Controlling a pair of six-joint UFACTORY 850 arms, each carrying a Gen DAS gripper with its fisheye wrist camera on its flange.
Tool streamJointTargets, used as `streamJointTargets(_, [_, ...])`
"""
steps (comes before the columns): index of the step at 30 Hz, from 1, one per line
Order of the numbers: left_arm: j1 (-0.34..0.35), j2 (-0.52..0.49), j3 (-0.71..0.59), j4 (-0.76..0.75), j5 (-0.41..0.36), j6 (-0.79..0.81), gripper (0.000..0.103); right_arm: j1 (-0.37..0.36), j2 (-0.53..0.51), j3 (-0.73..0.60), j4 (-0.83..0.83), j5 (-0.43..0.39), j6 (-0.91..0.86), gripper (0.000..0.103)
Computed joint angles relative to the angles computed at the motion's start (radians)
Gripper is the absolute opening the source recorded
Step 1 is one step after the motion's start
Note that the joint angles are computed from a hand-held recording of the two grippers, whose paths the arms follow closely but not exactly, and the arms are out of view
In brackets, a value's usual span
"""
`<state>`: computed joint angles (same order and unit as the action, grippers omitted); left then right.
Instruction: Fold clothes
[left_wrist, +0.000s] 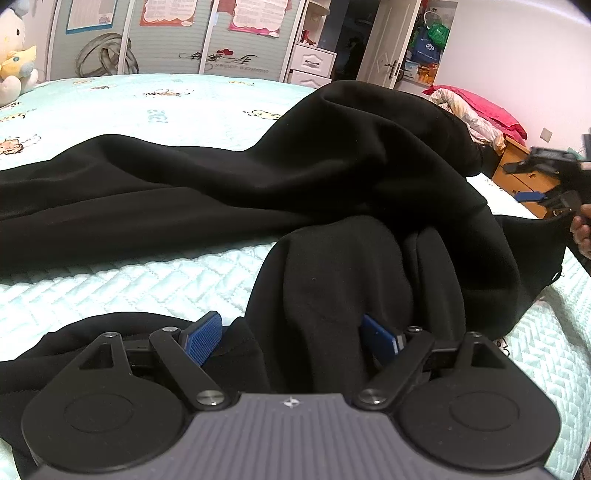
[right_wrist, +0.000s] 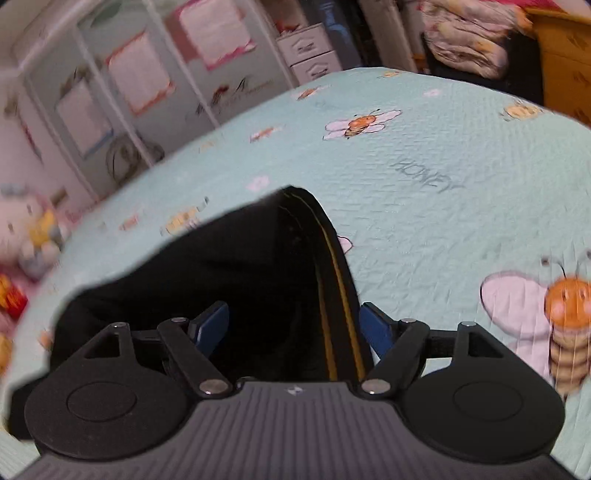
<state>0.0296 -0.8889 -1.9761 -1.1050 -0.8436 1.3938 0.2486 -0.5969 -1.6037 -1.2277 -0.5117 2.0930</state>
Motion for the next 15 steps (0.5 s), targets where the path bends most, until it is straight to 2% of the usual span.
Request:
streamJointTargets(3, [-0.002, -0.004, -0.005, 0.004, 0.001, -0.004, 0.086, -0.044, -0.046, -0.038, 0.063, 0.072, -0.085, 0.077])
streamJointTargets(4, [-0.002, -0.006, -0.009, 0.006, -0.001, -0.007, 0.087, -0.058, -0.059, -0.042, 0.098, 0.119, -0.135, 0.076])
streamJointTargets(5, [-0.002, -0.009, -0.014, 0.009, -0.003, -0.009, 0.087, -0.069, -0.084, -0.073, 0.168, 0.133, -0.225, 0.076])
streamJointTargets(9, [-0.006, -0.018, -0.027, 0.024, -0.005, -0.016, 0.091, -0.076, -0.192, -0.218, 0.277, 0.060, -0.479, 0.076])
streamJointTargets(11, [-0.009, -0.021, -0.031, 0.030, -0.006, -0.016, 0.093, -0.074, -0.219, -0.255, 0.222, 0.061, -0.474, 0.076])
streamJointTargets(14, [-0.012, -0.028, -0.042, 0.043, -0.010, -0.018, 0.098, -0.079, -0.251, -0.305, 0.028, 0.081, -0.307, 0.076])
streamJointTargets(15, [-0.014, -0.030, -0.046, 0.049, -0.012, -0.020, 0.099, -0.080, -0.274, -0.345, 0.014, 0.065, -0.300, 0.076])
